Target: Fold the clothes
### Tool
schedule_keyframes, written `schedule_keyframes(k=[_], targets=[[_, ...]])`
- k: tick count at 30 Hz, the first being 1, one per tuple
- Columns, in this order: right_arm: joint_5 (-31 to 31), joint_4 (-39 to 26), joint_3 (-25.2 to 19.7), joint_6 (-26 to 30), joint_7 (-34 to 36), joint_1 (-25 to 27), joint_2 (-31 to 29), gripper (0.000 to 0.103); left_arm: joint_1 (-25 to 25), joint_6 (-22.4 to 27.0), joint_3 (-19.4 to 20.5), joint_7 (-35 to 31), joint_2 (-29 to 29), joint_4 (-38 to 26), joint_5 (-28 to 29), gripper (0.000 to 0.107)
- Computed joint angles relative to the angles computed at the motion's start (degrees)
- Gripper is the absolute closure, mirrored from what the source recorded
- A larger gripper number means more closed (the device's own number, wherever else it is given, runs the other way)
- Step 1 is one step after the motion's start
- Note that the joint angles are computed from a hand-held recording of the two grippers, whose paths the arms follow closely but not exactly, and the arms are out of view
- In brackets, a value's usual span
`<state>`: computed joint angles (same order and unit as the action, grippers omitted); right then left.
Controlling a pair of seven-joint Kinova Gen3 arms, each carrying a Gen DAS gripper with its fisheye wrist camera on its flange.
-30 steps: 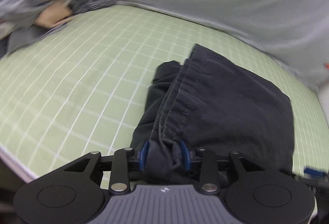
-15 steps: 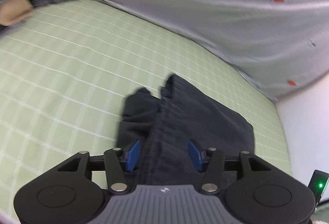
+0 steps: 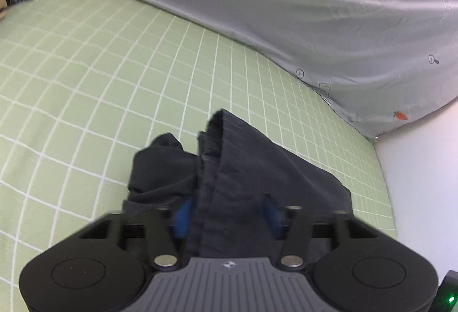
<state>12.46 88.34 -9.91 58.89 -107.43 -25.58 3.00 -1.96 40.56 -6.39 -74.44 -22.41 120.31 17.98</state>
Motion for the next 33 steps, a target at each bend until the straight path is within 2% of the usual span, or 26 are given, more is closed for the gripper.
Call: schedule_keyframes(k=[3,8,10,11,13,17,19,22,23,24,26,28,30,32,33], targets=[[0.70,-0.27,-0.05,0.50,-1.25,-0.34,0.31,0.000,-3.43,-1.16,7.96,5.80,-3.26,0.12,-6.99,0.088],[0.81,-0.50,0.01,0.27,-2.09,-0.56,0.59,0.000,-7.91,2.05,21.12,9.17,-9.91,-3.94,-18.64,0.089],[0.57,-0.38,0.04,-0.38,-1.67,-0.48,0.43,0.000,-8.05,3.71,23.02,12.37,-10.25,-4.84,-21.93,0.089],[0.18,-0.43,0.06,-0.59,-1.22,-0.38,0.50,0.000,-7.72,4.27,22.37,14.02,-9.90,-4.57,-22.18,0.089],[-1.23,-0.48,0.24,-1.03,0.19,0.08,0.60,0.000,-6.52,5.41,18.27,15.40,-8.34,-3.26,-20.04,0.088],[-6.42,-0.85,0.85,-1.85,3.78,1.75,0.81,0.000,-3.52,9.48,7.65,9.44,-4.98,-1.57,-11.74,0.073],[-9.30,-1.12,1.17,-2.44,5.73,2.72,1.00,0.000,0.20,9.75,3.05,7.93,-4.89,-1.07,-10.91,0.064],[-14.76,-1.81,1.64,-2.83,8.74,4.41,1.82,0.000,2.72,10.68,-1.36,3.10,-3.90,-1.27,-8.54,0.040],[-16.63,-2.21,1.81,-2.60,9.70,5.02,2.38,0.000,2.24,11.75,-2.11,0.77,-3.11,-1.63,-7.05,0.023],[-18.63,-2.59,2.75,-2.32,10.78,4.98,2.94,0.000,1.75,12.86,-2.86,-1.50,-2.19,-1.82,-5.64,0.018],[-23.14,-3.40,3.47,-1.49,13.74,6.41,4.41,0.000,2.31,12.31,-7.19,-5.49,-1.42,-0.08,-1.03,0.016],[-27.80,-4.08,1.21,-0.34,16.50,11.02,6.08,0.000,3.90,11.19,-12.50,-9.04,-0.82,2.05,3.63,0.016],[-32.19,-4.42,1.76,0.95,18.71,12.75,7.20,0.000,4.97,10.17,-16.53,-12.54,-0.22,3.83,8.29,0.020],[-36.06,-4.83,3.04,2.49,20.18,13.60,8.28,0.000,4.16,9.65,-18.02,-15.90,0.52,5.11,12.47,0.027],[-38.17,-4.91,2.32,3.18,20.85,15.30,8.83,0.005,3.59,9.45,-17.56,-16.98,0.88,5.19,13.50,0.035]])
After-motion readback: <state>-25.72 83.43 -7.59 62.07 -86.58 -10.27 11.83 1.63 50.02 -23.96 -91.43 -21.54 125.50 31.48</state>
